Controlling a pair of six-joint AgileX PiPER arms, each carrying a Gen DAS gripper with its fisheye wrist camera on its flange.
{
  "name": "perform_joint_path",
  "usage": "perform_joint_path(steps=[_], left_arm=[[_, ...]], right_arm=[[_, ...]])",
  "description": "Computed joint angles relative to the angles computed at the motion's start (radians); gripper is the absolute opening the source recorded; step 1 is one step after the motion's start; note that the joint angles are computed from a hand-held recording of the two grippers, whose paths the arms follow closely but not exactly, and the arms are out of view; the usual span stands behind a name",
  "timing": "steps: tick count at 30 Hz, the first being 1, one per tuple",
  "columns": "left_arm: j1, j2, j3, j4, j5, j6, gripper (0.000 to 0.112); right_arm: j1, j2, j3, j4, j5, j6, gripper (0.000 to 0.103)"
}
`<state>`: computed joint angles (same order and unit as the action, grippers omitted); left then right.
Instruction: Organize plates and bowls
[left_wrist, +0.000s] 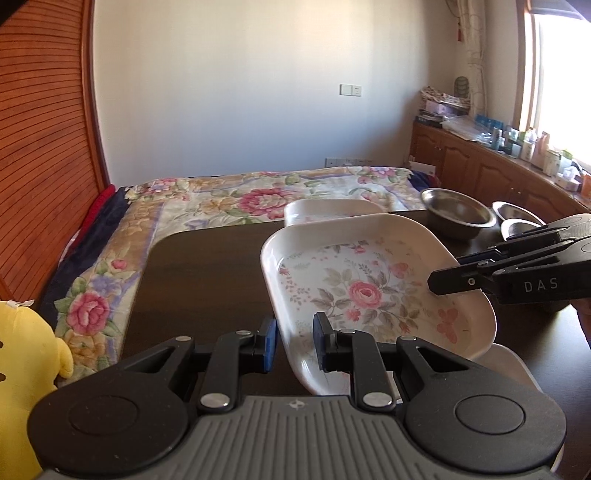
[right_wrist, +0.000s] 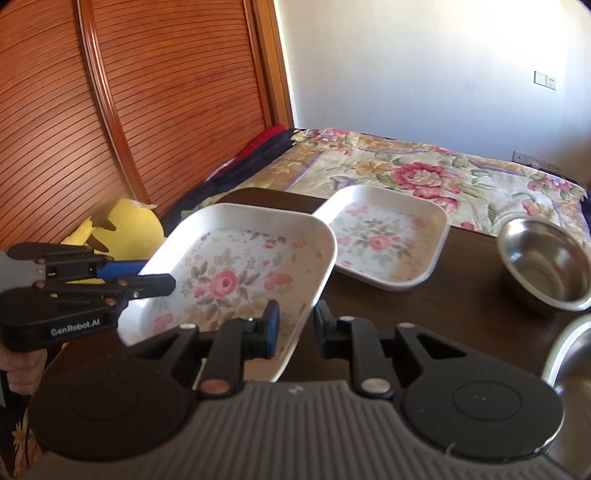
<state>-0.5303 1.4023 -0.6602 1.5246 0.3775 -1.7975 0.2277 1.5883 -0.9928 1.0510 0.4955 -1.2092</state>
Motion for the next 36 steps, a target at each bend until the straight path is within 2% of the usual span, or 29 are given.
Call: perform_joint_path(steps=[20,27,36], left_arm=[[-0.388,-0.019,0.008,-0.167,0.267,-0.037,0.023],[-0.487,-0.022,0.034,-0.182,0.325,-0.106,0.023],[-0.553,-0.002,0.065,-0.178,0.358,-0.185,0.023]], right_arm=[[-0.226,-0.189,0.231,0.121,0.112,-0.236,0.022],[-0.269,-0.234,0.288,0.132,0.142,-0.275,0.022],[-0.302,-0.286,0.375,0.143,0.157,-0.329,0.022]])
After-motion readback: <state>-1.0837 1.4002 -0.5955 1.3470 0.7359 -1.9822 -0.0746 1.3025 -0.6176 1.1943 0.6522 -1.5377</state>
